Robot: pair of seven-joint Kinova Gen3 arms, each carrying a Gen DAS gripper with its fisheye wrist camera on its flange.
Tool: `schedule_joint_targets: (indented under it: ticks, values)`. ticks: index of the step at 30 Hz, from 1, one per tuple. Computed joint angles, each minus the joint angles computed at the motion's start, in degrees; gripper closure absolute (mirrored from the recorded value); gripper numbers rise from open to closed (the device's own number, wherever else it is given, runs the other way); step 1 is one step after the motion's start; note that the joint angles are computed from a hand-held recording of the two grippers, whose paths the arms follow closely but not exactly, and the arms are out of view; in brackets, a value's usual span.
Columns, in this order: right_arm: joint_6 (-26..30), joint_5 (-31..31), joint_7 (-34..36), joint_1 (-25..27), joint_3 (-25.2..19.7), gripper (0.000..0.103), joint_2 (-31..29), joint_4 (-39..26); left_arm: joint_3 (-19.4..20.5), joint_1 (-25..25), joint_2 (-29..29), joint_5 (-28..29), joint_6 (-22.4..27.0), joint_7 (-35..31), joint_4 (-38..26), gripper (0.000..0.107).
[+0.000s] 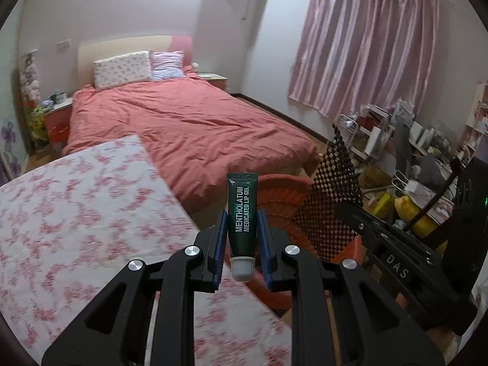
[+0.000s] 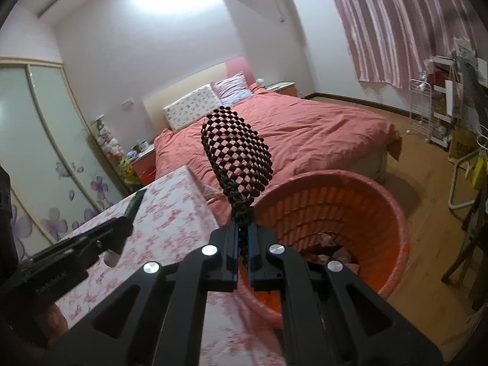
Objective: Collect trash
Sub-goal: 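Carry the mesh item and green lip gel tube over the orange basket, then open both grippers over the basket to drop the mesh item and tube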
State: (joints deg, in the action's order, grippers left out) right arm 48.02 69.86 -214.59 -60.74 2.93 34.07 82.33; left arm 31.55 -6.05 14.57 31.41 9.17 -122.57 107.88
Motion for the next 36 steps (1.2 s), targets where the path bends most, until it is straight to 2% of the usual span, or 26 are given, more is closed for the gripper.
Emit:
schedule_joint_targets:
  ticks: [4,14,18,22,29,32,33,35,36]
  values:
    - [-0.5,1.7,-3.9,0.7,0.4,0.097,-1.4,3.6,-2.9,5.4,2.5,-2.5,0.7,2.3,-2.5,0.088]
    - [-1.7,5.1,-9.7,4.4,-1.5,0.097,-2.6,8.2,-7.4,13.5,7.4,-9.1,3.5,8.3,-8.1,0.088]
    - [-3.2,6.4,-12.4,6.0,-2.0,0.093,-3.1,10.2,-10.3,16.6,9.3,-11.5,5.5,11.0,-10.4,0.088]
    - [-4.0,6.9,-14.5,7.2,-2.7,0.080,-3.3,11.7,-12.3,18.0,10.7,-13.0,8.1,13.5,-12.2,0.081]
    - [-2.2,6.8,-15.9,6.8,-3.9,0.075,-3.7,12.4,-16.1,20.4,10.5,-15.4,10.4,18.1,-12.8,0.080]
    - [0.0,6.5,-15.0,5.9,-4.2,0.064,-3.9,12.2,-16.2,19.8,8.8,-15.8,9.6,19.1,-11.1,0.080]
    - [1.3,6.4,-14.6,5.3,-4.3,0.057,-4.0,12.1,-16.1,19.4,8.4,-15.9,9.1,19.1,-10.5,0.080]
    - [4.3,6.3,-14.0,3.8,-4.5,0.047,-4.2,11.9,-16.1,18.5,6.4,-16.0,7.4,19.1,-8.1,0.066]
    - [6.4,6.2,-13.6,2.8,-4.7,0.039,-4.4,11.8,-16.1,18.0,5.1,-15.9,6.2,19.2,-6.4,0.063]
